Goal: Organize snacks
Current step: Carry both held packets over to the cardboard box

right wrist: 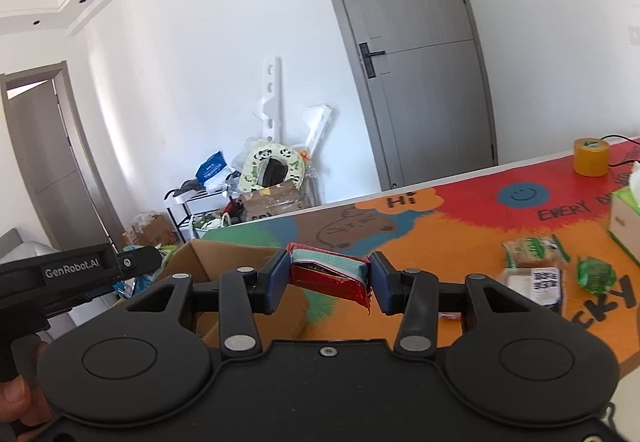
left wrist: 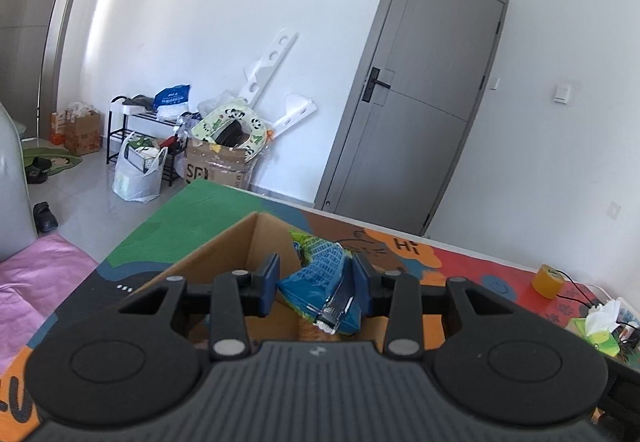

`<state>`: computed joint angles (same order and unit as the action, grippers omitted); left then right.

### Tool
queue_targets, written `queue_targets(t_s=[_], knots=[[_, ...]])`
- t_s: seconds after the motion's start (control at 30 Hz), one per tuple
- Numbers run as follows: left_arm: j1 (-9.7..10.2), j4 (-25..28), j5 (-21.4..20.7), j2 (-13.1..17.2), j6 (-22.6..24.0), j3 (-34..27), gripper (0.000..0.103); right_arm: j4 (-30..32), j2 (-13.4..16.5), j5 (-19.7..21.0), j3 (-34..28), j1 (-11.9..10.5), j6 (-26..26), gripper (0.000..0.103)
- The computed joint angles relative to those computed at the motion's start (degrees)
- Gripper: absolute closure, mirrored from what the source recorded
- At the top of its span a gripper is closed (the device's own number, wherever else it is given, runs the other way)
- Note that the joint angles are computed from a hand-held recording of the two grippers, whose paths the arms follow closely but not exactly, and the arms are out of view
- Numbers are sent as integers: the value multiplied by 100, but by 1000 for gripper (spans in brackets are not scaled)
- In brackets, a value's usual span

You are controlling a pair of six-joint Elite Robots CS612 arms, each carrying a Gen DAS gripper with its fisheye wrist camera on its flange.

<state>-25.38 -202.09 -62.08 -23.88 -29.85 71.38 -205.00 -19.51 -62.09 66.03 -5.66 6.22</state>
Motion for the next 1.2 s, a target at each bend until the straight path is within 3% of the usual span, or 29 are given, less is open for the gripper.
queue_targets(t_s=[0.47, 0.63, 1.2], knots=[[195, 585, -172, 0, -322, -29, 64, 348, 81, 66, -299, 208, -263, 59], [250, 626, -237, -48, -444, 34, 55, 447, 84, 92, -343, 272, -352, 59], [374, 137, 78, -266, -690, 488, 47, 955, 123, 452, -608, 455, -481, 59]])
